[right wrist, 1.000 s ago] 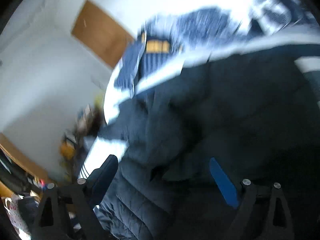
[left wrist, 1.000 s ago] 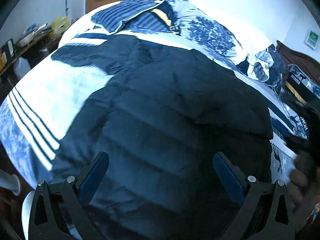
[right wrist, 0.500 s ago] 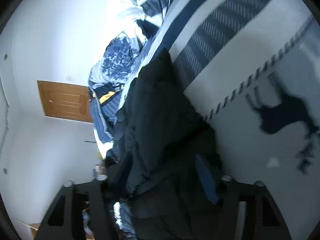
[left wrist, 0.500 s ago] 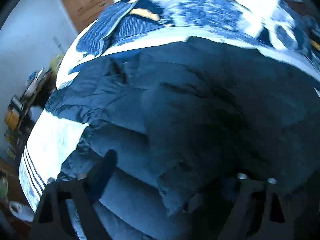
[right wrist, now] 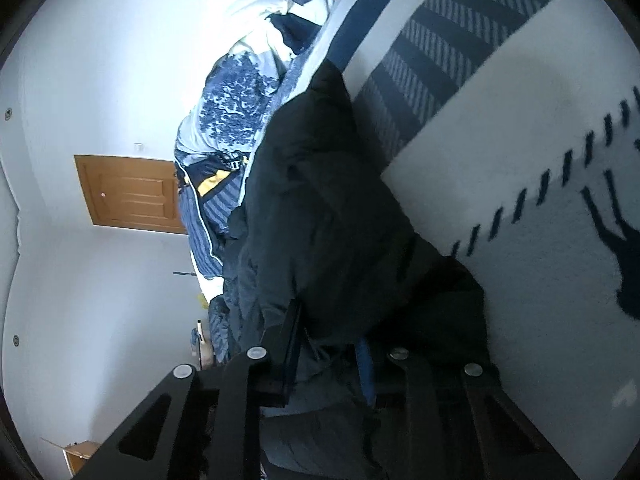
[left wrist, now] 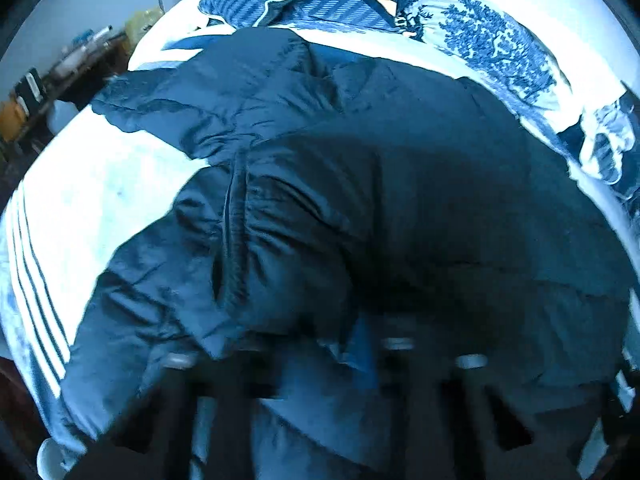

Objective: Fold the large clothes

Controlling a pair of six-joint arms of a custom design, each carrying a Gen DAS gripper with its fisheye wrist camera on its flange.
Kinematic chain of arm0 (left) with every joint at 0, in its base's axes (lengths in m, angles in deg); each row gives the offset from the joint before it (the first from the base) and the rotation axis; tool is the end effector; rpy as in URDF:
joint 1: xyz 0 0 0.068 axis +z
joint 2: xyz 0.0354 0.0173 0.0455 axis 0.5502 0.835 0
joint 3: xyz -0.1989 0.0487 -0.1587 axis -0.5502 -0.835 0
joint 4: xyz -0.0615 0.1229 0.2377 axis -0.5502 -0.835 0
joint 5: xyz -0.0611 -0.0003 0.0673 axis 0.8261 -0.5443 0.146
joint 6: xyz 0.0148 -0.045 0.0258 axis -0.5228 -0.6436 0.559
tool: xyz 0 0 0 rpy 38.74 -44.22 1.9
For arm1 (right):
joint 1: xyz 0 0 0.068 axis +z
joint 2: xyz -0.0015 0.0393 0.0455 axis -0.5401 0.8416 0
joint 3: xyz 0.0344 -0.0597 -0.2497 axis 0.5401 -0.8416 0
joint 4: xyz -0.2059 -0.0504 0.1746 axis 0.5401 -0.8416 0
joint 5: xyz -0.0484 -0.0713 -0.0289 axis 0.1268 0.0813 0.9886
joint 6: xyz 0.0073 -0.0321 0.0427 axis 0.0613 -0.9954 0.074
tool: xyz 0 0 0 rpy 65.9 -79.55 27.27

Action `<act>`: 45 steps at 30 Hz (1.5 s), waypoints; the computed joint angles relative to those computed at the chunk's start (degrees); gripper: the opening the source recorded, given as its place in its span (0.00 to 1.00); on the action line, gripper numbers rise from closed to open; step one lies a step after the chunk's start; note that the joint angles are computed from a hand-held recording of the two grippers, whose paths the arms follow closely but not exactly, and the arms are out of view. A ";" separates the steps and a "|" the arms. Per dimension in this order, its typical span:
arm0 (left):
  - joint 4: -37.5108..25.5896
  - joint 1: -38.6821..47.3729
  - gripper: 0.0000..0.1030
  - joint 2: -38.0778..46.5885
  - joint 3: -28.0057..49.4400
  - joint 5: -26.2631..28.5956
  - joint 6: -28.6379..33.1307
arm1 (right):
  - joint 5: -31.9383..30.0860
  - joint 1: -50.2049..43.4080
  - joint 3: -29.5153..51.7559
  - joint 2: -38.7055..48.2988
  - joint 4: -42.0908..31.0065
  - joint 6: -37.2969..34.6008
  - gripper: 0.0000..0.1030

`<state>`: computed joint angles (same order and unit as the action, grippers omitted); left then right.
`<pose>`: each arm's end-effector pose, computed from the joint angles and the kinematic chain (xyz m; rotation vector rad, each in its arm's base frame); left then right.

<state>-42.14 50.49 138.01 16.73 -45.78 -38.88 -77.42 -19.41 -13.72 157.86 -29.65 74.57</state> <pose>0.3537 0.1025 0.2398 -0.1565 2.6742 -0.0941 0.2375 0.0667 0.1488 0.9661 2.0966 1.1560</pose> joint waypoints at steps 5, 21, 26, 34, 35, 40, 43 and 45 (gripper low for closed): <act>1.42 0.32 0.04 0.81 10.89 5.47 -2.64 | 2.27 0.48 -2.53 -5.99 -1.81 -0.87 0.07; 3.78 -4.24 0.07 19.56 25.11 3.32 -4.67 | 8.44 2.09 3.06 -2.72 -10.53 -3.43 0.05; -1.77 -7.10 0.20 23.78 26.69 -6.66 2.18 | 6.85 1.23 3.72 -0.25 -12.34 -3.38 0.05; 8.85 -3.90 0.75 -11.24 -5.75 -7.24 8.64 | 1.74 -4.25 1.04 -15.81 -20.81 -7.92 0.64; 6.54 -3.74 0.75 -16.94 -9.77 -4.91 11.67 | 0.81 -5.34 0.92 -17.72 -21.42 -9.24 0.84; -3.29 -9.26 0.76 -39.55 -26.21 -3.97 16.13 | -3.79 -15.31 -3.90 -29.27 -27.05 -11.81 0.84; -11.49 -17.25 0.76 -47.37 -31.02 -5.37 12.89 | -11.88 -18.12 -8.10 -20.70 -14.86 -7.14 0.65; -13.14 -25.04 0.76 -48.97 -33.10 -8.96 9.59 | -12.27 -15.74 -7.46 -13.44 -9.99 -6.33 0.54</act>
